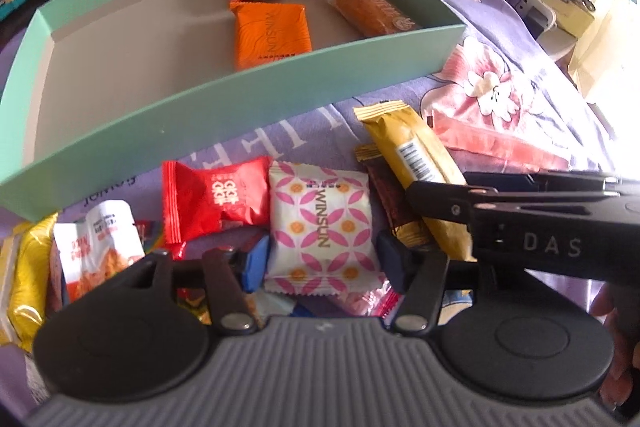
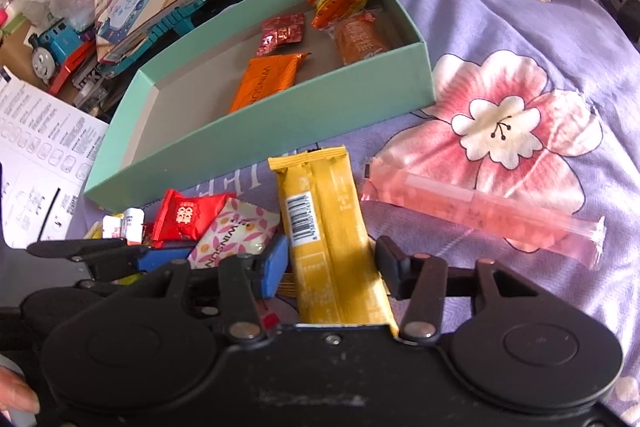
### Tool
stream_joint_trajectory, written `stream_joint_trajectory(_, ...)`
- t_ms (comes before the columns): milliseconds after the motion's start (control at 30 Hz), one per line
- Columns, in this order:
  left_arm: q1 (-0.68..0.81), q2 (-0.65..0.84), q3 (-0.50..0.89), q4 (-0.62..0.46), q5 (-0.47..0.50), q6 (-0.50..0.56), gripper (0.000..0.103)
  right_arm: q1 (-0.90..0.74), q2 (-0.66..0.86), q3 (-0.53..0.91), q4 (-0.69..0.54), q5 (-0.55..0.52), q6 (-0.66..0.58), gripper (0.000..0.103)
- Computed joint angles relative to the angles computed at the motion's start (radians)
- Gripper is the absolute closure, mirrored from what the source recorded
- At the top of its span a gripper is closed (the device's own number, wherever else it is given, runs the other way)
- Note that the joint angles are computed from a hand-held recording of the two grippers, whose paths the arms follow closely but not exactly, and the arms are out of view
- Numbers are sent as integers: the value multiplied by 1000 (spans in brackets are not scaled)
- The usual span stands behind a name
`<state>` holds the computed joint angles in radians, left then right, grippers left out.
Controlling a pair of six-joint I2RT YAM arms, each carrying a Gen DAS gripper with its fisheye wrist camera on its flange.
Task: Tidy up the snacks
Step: 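Grasp the pink WINSUN pastry with the left gripper while the right grasps the yellow bar, then place both snacks in the tray and open both grippers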
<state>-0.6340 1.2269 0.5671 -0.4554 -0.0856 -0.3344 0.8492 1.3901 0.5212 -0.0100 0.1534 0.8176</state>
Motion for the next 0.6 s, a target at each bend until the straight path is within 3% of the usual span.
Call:
stream_joint_trajectory(200, -26, -39, -2, -38, -25, -10, 49, 35, 3, 32, -62, 44, 19, 65)
stream_joint_trajectory(600, -26, -280, 18, -191, -15, -29, 50, 57, -207, -10, -163, 59, 88, 66)
